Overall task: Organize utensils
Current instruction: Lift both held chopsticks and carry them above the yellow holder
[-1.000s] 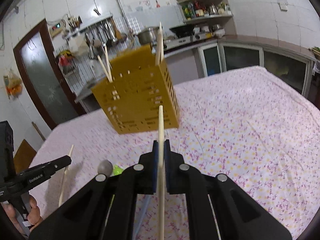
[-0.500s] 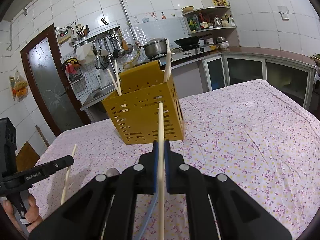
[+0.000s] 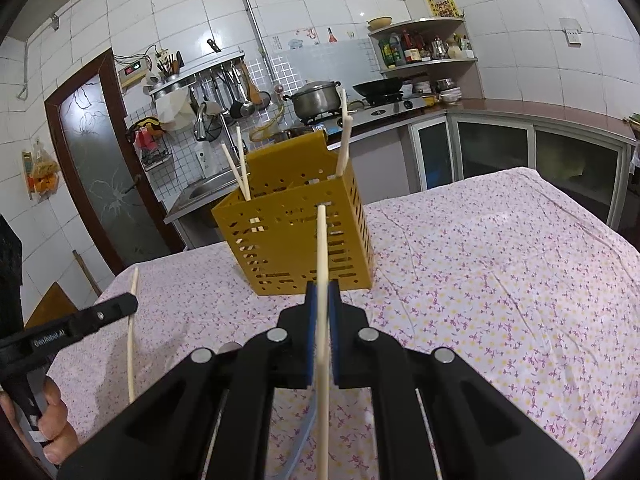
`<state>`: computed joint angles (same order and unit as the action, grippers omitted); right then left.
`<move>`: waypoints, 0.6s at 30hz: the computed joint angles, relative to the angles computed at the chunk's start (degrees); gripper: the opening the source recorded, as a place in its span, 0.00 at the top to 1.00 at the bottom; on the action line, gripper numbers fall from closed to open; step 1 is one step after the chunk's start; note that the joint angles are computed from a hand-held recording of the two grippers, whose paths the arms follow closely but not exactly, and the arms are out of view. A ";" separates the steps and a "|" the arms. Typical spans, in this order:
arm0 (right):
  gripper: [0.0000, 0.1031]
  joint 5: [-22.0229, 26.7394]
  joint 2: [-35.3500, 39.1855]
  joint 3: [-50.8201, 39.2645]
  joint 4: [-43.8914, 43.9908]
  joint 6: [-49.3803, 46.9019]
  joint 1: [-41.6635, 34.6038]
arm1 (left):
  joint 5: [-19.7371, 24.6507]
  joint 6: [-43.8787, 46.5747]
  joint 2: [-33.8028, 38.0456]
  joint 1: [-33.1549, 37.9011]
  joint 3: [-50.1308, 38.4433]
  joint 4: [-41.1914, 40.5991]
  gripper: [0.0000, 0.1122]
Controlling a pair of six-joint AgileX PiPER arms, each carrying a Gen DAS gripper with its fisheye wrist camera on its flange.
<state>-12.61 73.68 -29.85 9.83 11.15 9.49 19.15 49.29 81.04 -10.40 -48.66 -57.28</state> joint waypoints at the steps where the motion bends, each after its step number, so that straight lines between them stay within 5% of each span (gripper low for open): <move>1: 0.94 0.36 -0.28 -0.43 1.83 -1.82 0.28 | -0.05 -1.35 -0.11 -0.27 -0.84 1.37 0.96; 8: 0.94 -0.10 -2.85 -4.32 25.80 -28.31 3.45 | -3.43 -0.56 -0.98 -3.33 -6.67 2.65 0.96; 13: 0.94 -4.67 -3.39 -7.64 23.70 -27.86 3.63 | -7.43 14.88 -1.00 -5.72 -9.74 -11.45 0.96; 18: 0.94 -9.73 -0.44 -12.83 20.36 -27.55 3.18 | -7.77 19.56 2.82 -6.92 -16.87 -17.11 0.96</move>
<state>-22.34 73.25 -42.68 30.19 -16.40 12.67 11.38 68.85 83.86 -17.32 -65.53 -74.39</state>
